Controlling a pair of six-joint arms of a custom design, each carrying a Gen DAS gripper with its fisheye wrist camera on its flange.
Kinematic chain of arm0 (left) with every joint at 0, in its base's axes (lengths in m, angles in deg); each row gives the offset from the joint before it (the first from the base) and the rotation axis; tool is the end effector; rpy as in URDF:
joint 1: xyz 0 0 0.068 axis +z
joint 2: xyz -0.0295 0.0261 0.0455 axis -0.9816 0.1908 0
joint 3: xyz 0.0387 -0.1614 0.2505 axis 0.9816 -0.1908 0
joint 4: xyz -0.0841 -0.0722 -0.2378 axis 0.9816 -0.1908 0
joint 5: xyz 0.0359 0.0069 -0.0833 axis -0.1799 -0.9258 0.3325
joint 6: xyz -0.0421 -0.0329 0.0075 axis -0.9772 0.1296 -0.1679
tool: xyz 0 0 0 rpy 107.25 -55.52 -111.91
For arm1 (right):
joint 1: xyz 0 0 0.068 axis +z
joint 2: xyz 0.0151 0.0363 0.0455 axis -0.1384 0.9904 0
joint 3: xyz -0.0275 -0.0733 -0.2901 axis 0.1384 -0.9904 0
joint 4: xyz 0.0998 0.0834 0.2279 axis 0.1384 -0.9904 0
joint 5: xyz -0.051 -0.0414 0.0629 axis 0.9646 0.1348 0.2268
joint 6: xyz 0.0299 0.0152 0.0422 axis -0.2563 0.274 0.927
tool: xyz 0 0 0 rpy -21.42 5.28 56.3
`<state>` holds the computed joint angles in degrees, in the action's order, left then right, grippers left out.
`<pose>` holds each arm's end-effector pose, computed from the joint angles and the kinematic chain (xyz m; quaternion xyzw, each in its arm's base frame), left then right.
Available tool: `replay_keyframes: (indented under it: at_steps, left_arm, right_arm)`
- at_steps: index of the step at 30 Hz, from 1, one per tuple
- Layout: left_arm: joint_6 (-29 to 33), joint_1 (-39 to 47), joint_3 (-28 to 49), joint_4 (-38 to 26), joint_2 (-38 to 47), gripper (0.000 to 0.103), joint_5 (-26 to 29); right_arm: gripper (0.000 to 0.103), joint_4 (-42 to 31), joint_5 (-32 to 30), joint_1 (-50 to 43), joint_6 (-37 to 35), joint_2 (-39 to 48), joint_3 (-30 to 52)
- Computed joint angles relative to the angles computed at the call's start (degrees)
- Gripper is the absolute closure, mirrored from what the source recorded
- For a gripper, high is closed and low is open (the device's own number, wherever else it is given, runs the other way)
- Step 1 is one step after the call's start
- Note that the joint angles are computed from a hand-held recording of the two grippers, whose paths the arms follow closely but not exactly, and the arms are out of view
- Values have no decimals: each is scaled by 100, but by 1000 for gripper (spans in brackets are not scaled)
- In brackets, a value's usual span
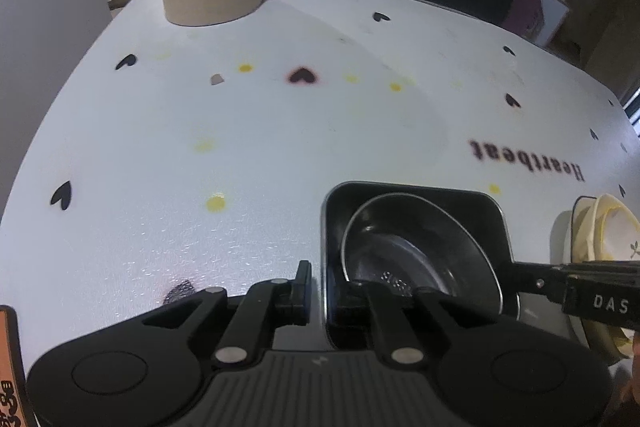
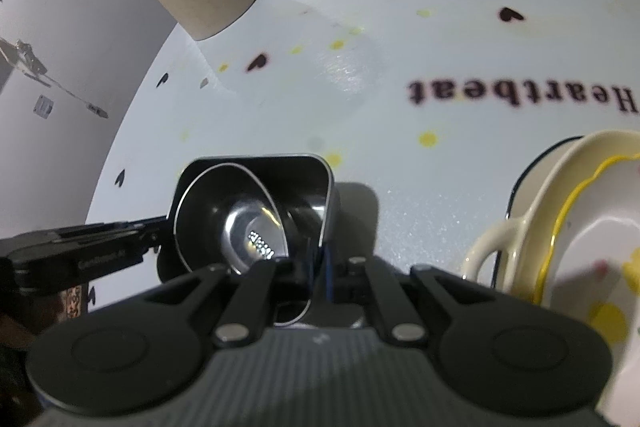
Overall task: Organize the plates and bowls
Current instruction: 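Lift the steel stack with both grippers and carry it toward the cream bowls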
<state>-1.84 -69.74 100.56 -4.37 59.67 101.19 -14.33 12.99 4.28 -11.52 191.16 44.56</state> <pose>0.2798 0.0324 0.0313 0.2449 0.9407 -0.1151 0.2048 0.1992 0.0462 0.0472 0.2180 0.9349 0.1584 0.2308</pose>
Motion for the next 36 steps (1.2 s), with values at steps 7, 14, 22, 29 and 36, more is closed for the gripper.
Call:
replay_keyframes:
  at_steps: [7,14,22,29,36]
  left_arm:
    - [51,74,133,-328,27,99,119]
    - [54,188,4,-309,-229,99,242]
    - [-182,487,-258,-637,-1022,99,916]
    - [-516,553,-680,-777,-1907,99,1440]
    - [-1044,376,-1222,-763,-2912,99,1911]
  right_arm:
    - [97,-7,91,11,150,-49,-16]
    - [98,-244,427,307,-16,-255,40]
    - [98,-413,448,200,-112,-1228,-321]
    - [98,-1574,378,-113,-319,-3537,-856]
    - [98,-4132,4,-908,-810,-6562,-852]
